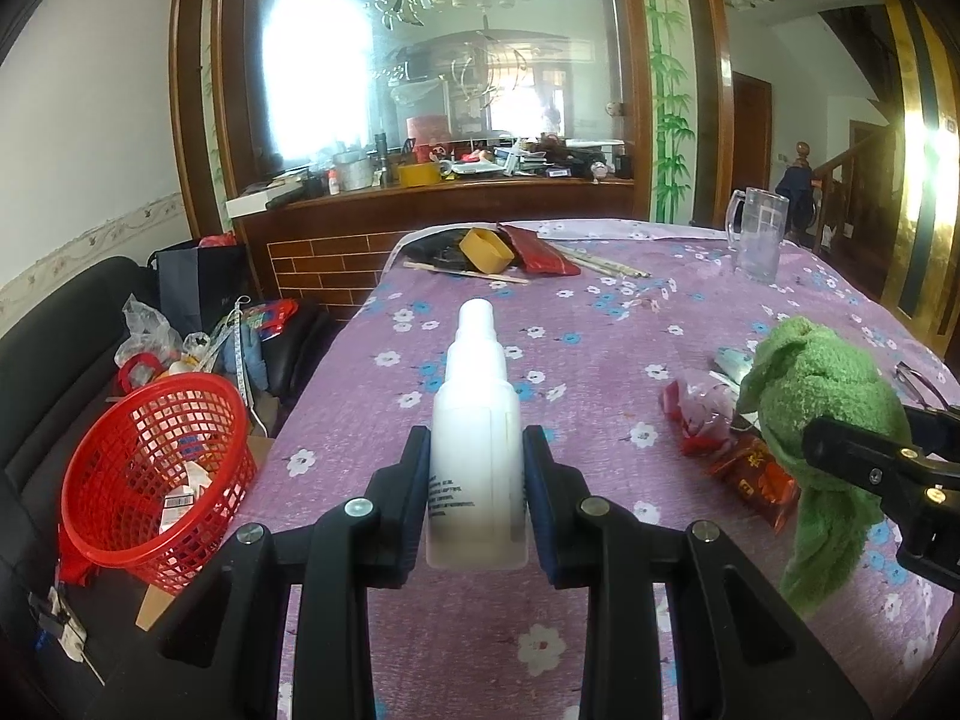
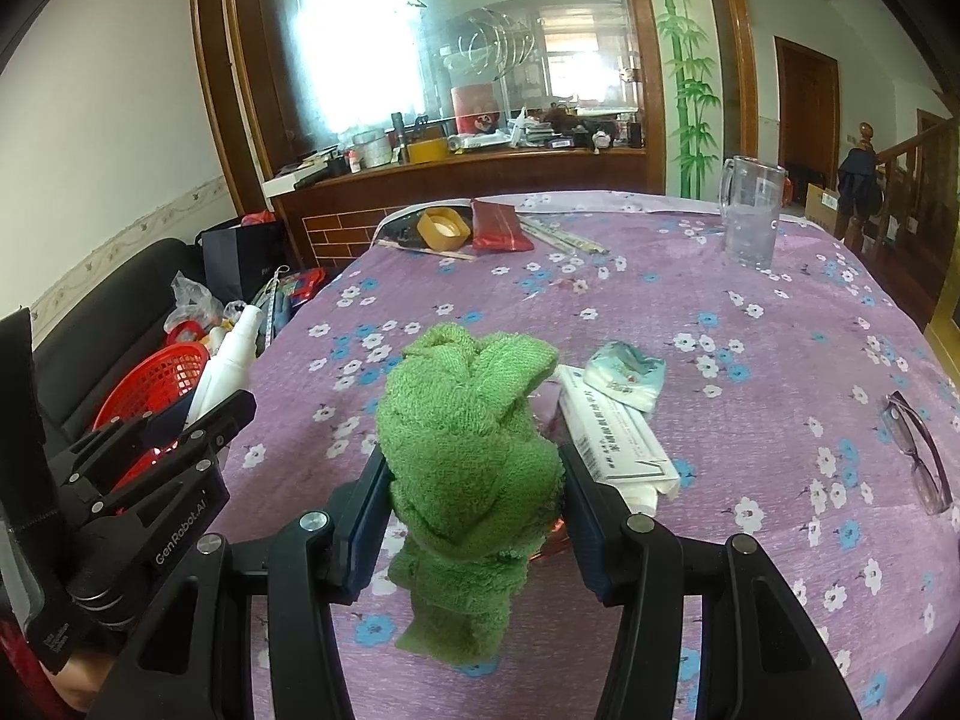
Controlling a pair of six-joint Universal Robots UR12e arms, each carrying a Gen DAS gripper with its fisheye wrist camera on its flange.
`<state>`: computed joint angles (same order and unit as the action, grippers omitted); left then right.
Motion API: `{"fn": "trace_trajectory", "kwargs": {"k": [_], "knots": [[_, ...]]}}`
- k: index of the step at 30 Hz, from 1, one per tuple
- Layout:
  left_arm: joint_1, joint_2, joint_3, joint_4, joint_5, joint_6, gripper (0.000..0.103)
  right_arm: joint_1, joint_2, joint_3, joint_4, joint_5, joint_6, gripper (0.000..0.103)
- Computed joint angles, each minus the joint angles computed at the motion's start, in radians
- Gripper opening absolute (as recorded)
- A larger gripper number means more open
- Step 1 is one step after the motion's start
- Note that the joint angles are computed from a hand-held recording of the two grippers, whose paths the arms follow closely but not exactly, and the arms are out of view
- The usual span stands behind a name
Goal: Collect trash
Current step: 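Carry the white bottle with the left gripper toward the basket while the right carries the towel, then open the left gripper over the red basket while the right releases the green towel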
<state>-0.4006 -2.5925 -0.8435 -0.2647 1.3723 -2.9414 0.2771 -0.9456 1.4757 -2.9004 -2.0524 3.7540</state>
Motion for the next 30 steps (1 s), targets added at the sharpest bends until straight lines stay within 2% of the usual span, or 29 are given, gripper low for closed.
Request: {"fn": "trace_trajectory", "kwargs": {"k": [19,25,30], "knots": [[0.029,-0.002,0.013,-0.010,-0.014,-0.058,0.029,0.011,0.043,-0.098,0.064,0.026,-0.056,0.058],[0.054,-0.003,0.031,-0.026,-0.014,-0.101,0.029,0.008,0.072,-0.165,0.099,0.066,-0.091,0.058],[0.081,-0.014,0.065,-0.039,0.039,-0.152,0.029,0.003,0.113,-0.259,0.133,0.130,-0.125,0.058]]}}
